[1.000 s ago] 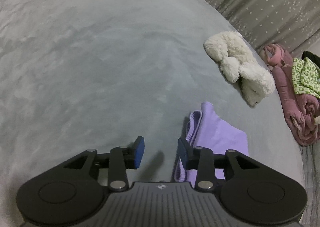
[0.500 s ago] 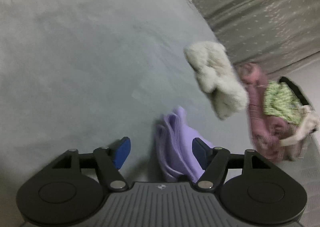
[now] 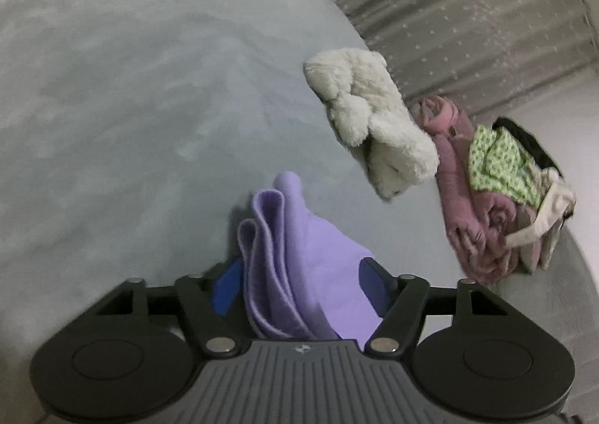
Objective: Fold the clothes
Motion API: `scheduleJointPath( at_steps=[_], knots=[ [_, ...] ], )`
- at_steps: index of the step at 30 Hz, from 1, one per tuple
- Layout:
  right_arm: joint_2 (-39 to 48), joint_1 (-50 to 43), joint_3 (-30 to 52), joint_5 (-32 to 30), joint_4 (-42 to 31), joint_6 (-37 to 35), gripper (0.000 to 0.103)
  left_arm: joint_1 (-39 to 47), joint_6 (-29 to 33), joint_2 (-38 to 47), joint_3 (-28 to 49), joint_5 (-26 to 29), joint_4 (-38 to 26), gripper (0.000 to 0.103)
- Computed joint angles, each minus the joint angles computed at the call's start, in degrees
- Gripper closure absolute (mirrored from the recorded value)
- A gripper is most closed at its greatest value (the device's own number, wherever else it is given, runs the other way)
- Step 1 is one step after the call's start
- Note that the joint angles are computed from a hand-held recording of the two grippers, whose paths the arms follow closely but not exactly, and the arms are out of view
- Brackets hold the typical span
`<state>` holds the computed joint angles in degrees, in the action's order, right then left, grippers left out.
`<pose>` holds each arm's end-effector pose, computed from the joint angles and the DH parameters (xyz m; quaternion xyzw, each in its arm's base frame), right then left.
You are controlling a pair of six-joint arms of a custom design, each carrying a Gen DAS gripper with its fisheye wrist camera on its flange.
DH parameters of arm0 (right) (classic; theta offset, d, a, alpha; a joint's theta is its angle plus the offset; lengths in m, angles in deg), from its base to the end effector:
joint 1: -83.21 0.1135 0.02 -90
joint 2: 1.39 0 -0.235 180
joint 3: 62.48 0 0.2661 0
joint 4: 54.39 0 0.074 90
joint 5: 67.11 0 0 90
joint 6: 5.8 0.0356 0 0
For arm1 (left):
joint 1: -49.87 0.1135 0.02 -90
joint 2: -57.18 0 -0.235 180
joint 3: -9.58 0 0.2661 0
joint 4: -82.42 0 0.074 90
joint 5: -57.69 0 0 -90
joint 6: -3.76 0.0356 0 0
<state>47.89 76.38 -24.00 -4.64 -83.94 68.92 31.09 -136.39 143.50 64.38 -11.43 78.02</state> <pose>0.2090 -0.0085 0.1734 -0.1646 0.8718 0.1338 0.4416 0.2976 -0.1146 0.1460 -0.1575 0.8656 -0.3861 0.2773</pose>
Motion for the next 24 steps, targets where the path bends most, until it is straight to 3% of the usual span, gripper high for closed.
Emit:
scheduleJointPath(
  at_steps=[4,5,10,12,13,14,16,19,21,24],
  knots=[
    [-0.1,-0.2,-0.9,-0.8,0.8,-1.0,0.085,-1.1,2.4,0.9,2.2,-2.2,-4.8,0.080],
    [-0.2,-0.4,-1.0,-1.1,0.8,-1.2,0.085,-1.2,2.7,1.2,2.5,-2.7,-5.7,0.084],
    [0.8,-0.3,-0.9,-0.9,0.5,-1.6,0.082,-0.8,3.5,1.6,1.9,-3.5,-5.4,0.087],
    [-0.6,-1.3,-1.3,-1.5,-1.2,-2.7,0.072,-0.8,3.7,1.1,1.5,-3.8,-5.8,0.087],
    [-2.1,-2.6,-1.6,-2.4,-2.7,-3.4,0.058,-1.0,4.1,1.0,1.7,-4.3,-6.2,0.087],
    [-3.9,-4.5,-1.9,-3.7,-4.2,-4.1,0.050,-1.3,4.4,0.9,1.9,-4.8,-6.6,0.087],
    [-3.9,-12.9,-0.7,-10.9,-7.0,-6.0,0.051,-1.5,4.7,0.9,2.1,-5.3,-7.2,0.087],
    [8.8,-25.3,6.7,-19.6,-9.0,-5.5,0.058,-1.4,4.3,0.8,2.2,-5.1,-7.6,0.087],
    [17.1,-28.5,11.7,-19.1,-9.3,-4.5,0.068,-0.9,3.9,0.9,2.2,-4.3,-7.4,0.087],
    [26.4,-30.3,16.4,-18.4,-9.1,-4.6,0.071,-0.6,3.0,1.0,2.0,-3.9,-7.2,0.087]
  ],
)
